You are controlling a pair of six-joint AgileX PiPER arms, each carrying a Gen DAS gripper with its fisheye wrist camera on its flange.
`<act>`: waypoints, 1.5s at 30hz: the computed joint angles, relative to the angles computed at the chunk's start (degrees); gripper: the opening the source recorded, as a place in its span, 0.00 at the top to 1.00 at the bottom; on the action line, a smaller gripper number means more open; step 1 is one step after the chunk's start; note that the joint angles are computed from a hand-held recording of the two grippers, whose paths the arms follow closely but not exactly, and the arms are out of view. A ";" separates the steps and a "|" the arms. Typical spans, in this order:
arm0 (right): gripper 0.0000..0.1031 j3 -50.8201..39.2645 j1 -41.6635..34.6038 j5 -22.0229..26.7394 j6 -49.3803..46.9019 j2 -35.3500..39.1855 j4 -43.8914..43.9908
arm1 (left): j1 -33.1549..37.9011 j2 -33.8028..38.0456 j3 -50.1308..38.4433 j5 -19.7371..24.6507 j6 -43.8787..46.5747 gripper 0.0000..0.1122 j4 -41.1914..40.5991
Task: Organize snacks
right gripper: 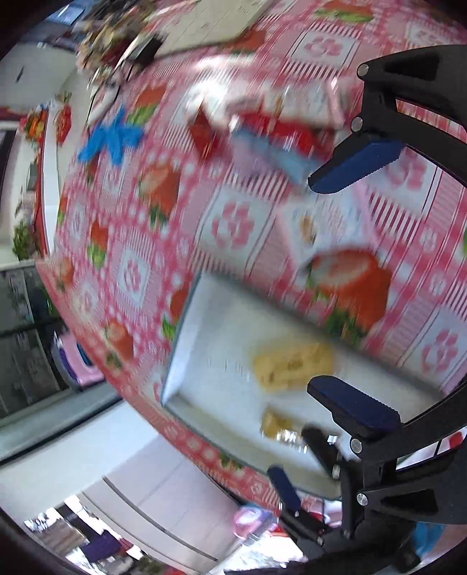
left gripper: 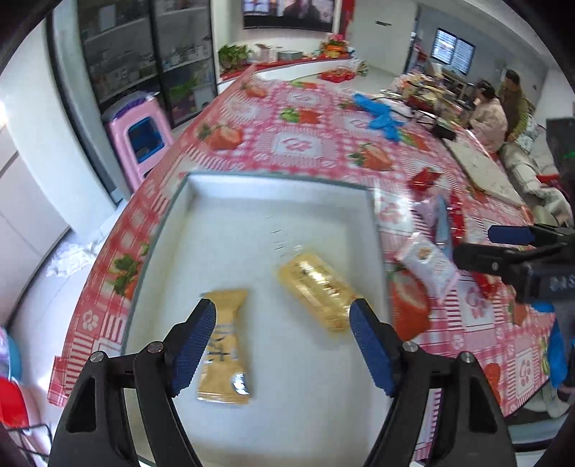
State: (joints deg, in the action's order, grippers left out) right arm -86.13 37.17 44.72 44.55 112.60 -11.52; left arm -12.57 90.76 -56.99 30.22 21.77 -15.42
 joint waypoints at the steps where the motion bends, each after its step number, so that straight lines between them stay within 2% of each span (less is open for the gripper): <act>1: 0.01 4.37 -1.14 -1.10 1.81 -2.82 -1.05 | -1.91 -0.30 -0.31 0.30 -0.49 0.28 0.43; 6: 0.01 22.39 -8.44 -5.57 6.77 -13.68 -1.81 | -11.99 2.51 -3.52 2.61 -7.34 0.28 4.03; 11: 0.01 32.51 -11.30 -8.73 7.93 -18.58 -3.22 | -21.13 9.68 -9.27 5.52 -21.38 0.28 10.66; 16: 0.01 36.28 -9.25 -10.38 9.70 -20.14 -7.77 | -25.58 18.39 -17.58 10.24 -36.65 0.28 18.05; 19: 0.01 37.18 -8.31 -12.06 10.22 -19.78 -10.06 | -23.94 21.35 -20.27 11.61 -39.34 0.28 15.00; 23: 0.01 38.16 -7.36 -14.94 11.23 -18.19 -12.80 | -23.56 24.46 -23.96 13.49 -44.73 0.26 14.86; 29: 0.02 37.25 -7.38 -18.61 14.38 -14.79 -16.74 | -26.41 27.65 -28.21 14.98 -54.11 0.23 22.31; 31: 0.22 36.56 -7.65 -19.52 15.69 -13.82 -17.93 | -26.85 28.10 -28.48 14.02 -55.57 0.23 24.13; 32: 0.46 36.03 -7.95 -19.76 15.10 -13.22 -17.23 | -27.12 28.11 -28.24 13.36 -55.97 0.23 24.89; 33: 0.56 35.49 -7.67 -18.76 16.46 -12.82 -18.45 | -27.29 27.80 -27.51 12.46 -55.93 0.25 25.47; 35: 0.66 35.05 -7.05 -17.25 19.04 -12.54 -20.91 | -27.64 26.36 -25.21 10.33 -55.38 0.43 26.63; 37: 0.67 37.17 -7.70 -19.05 19.02 -14.12 -20.48 | -27.94 24.75 -22.53 8.35 -52.74 0.51 26.53; 38: 0.67 38.37 -7.70 -19.01 20.07 -15.09 -21.26 | -28.02 23.38 -20.23 6.42 -50.55 0.59 25.44; 40: 0.67 41.51 -7.37 -18.31 23.12 -17.74 -23.60 | -29.02 20.55 -15.49 3.28 -46.82 0.70 24.22; 43: 0.67 48.13 -7.36 -17.33 27.92 -23.53 -25.68 | -31.52 16.16 -7.68 -2.46 -39.88 0.71 22.21; 45: 0.67 52.66 -7.13 -15.86 31.68 -27.78 -26.53 | -32.15 13.48 -3.70 -5.01 -39.15 0.70 22.67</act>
State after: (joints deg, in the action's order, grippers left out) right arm -33.47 30.05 28.86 76.23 84.83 -38.05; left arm -44.72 104.25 -60.68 25.21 -17.38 7.25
